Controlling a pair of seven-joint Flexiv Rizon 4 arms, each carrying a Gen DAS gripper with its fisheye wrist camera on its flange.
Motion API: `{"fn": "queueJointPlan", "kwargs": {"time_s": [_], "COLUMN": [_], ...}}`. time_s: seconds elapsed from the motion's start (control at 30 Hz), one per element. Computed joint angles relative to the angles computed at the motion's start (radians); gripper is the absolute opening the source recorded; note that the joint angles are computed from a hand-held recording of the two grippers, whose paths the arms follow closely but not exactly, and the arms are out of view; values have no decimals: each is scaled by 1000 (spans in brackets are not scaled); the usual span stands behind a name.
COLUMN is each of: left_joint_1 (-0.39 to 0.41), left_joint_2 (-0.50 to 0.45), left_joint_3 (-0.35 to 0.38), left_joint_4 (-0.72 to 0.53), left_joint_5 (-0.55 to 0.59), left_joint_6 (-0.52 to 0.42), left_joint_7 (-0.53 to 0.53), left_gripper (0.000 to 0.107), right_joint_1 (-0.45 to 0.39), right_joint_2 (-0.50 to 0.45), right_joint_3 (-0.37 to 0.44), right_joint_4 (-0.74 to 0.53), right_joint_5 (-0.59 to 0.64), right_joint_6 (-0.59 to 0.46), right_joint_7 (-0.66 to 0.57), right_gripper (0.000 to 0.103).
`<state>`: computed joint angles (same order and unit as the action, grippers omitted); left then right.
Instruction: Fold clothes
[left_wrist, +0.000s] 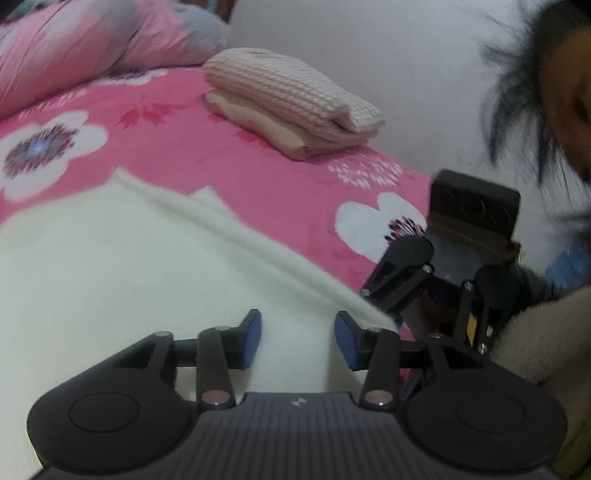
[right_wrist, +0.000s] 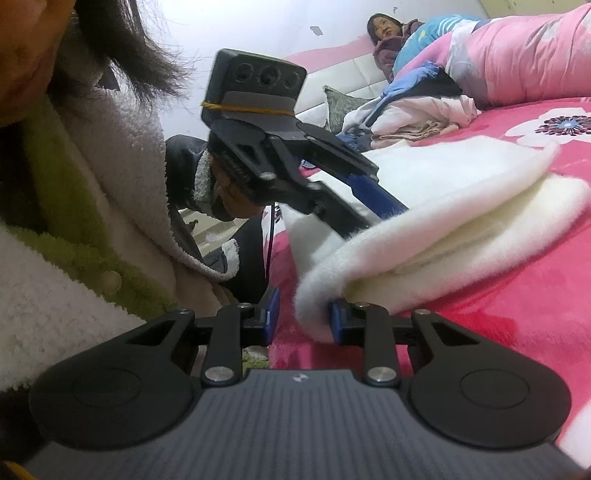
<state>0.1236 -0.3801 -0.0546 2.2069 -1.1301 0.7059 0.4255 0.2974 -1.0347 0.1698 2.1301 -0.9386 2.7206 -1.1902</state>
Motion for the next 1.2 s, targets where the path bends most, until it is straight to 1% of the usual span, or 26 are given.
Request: {"fn": "queueJointPlan", "kwargs": {"time_s": [0.13,0.2,0.23,0.33,0.43,0.53,0.6,0.63,0.7,0.73,0.77,0.83,0.9,0.93,1.03,1.13,1.17,1.2], "left_joint_1": [-37,-55,-59,-58,-56,-47,-41,-35,-22,-14,-6,11,28,36,61,100,114,127], "left_joint_2": [4,3,1,-8,-12,-21,-26,-30,-39,-45,-50,-59,-60,-58,-45,-25,-19,-14], "left_joint_3": [-24,-32,-31,-25,-24,-21,-18,-17,-14,-13,-11,-8,-2,1,15,37,47,57], "left_joint_4": [41,54,54,48,49,43,39,35,28,22,16,5,-1,-2,-1,7,8,8], "left_joint_5": [-82,-127,-136,-139,-151,-154,-153,-152,-146,-141,-135,-123,-117,-116,-115,-139,-148,-156], "left_joint_6": [90,122,124,108,93,64,46,33,3,-15,-35,-70,-104,-116,-152,-199,-211,-219], "left_joint_7": [123,183,196,209,236,248,249,249,246,238,226,202,175,166,152,163,164,162], "left_gripper": [52,52,52,53,55,56,56,56,56,57,57,57,57,57,58,62,62,62], "right_joint_1": [4,15,21,58,130,240,310,344,379,386,420,471,471,492,585,656,672,686], "right_joint_2": [11,21,23,31,49,51,50,50,37,30,34,31,17,36,113,156,164,173], "right_joint_3": [4,15,26,63,84,115,110,107,91,98,73,48,60,59,17,-24,-34,-45], "right_joint_4": [14,28,36,76,145,169,148,135,94,72,56,16,3,0,4,-32,-51,-73], "right_joint_5": [29,81,119,282,493,776,882,933,946,954,1002,1109,1133,1180,1330,1499,1572,1645], "right_joint_6": [-23,-36,-36,-12,32,135,198,227,244,247,184,52,83,59,-46,-63,-74,-85], "right_joint_7": [17,21,25,27,0,-13,-31,-39,-35,-45,-32,-34,36,13,-43,-102,-119,-141], "right_gripper": [26,26,26,26,26,23,16,15,13,13,13,8,7,7,7,8,8,11]}}
